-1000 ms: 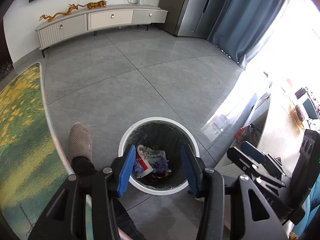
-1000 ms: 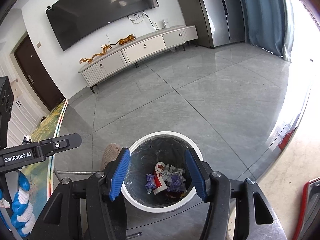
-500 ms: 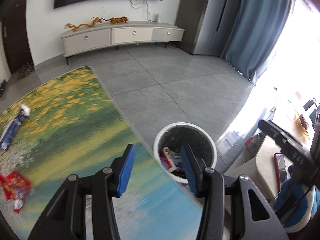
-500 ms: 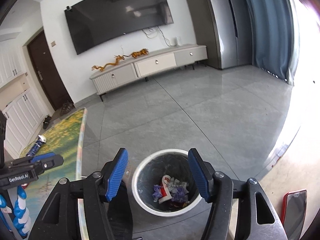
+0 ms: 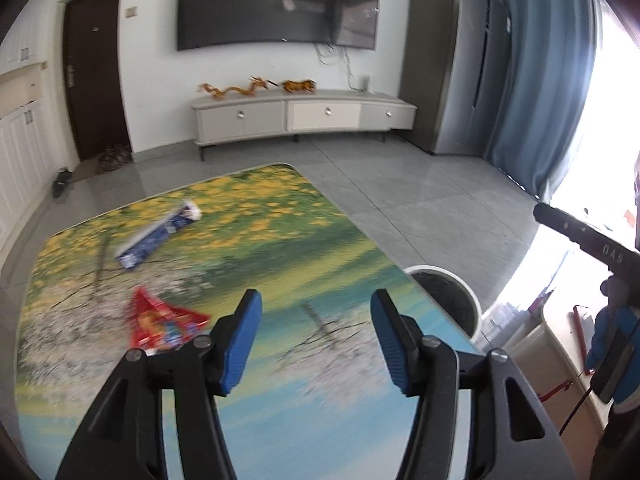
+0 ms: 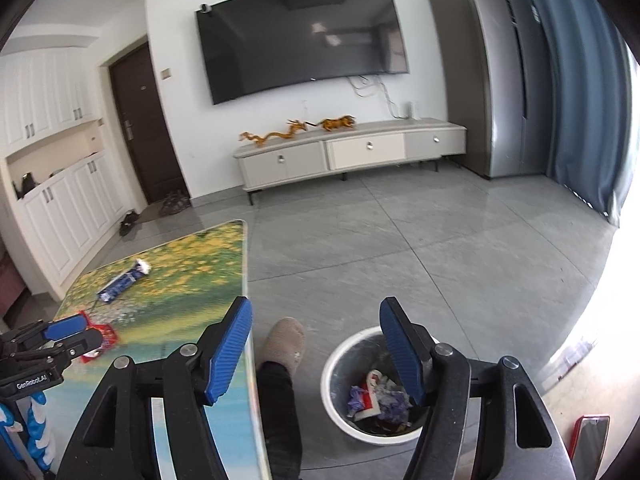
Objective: Collect trash
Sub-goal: 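Move both open tools back to the remaining trash on the rug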
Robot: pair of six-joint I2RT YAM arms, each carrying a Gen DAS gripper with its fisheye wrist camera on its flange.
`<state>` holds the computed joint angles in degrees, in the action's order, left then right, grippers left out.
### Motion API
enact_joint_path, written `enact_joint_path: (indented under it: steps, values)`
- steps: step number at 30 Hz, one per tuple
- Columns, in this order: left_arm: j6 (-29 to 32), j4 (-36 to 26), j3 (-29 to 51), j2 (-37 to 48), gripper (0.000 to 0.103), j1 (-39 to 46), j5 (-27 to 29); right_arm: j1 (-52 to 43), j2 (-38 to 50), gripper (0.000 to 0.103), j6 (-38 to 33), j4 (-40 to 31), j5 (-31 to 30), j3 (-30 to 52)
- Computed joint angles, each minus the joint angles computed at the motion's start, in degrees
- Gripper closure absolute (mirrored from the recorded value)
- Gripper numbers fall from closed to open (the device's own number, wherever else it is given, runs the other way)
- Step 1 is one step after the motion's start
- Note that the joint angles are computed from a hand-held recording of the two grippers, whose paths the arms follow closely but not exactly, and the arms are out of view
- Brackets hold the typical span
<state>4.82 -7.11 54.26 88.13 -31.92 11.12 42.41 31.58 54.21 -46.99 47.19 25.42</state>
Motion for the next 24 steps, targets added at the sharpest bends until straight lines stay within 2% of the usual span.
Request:
enact_joint_path:
  steps: [3, 8, 13, 24]
  values:
    - [1.06, 0.55, -3.45, -3.63, 0.048, 5.01, 2.05, 5.16, 3.83, 0.035, 3.44, -1.55, 2.89, 2.49]
    - [2.97, 0.63, -7.95, -6.38, 0.048, 15.44, 6.54, 7.57, 7.18, 0.033, 3.03, -0.43, 4.09, 4.83]
    - [4.04, 1.23, -10.74, -6.62, 0.048, 24.62, 9.31, 8.81, 12.4, 0.032, 1.79, 3.55, 3.51, 6.57]
    - [4.87, 3.21, -13.57, -6.42, 0.048, 35.04, 14.44, 14.69, 23.6, 0.03, 3.33, 5.38, 3.76, 12.41]
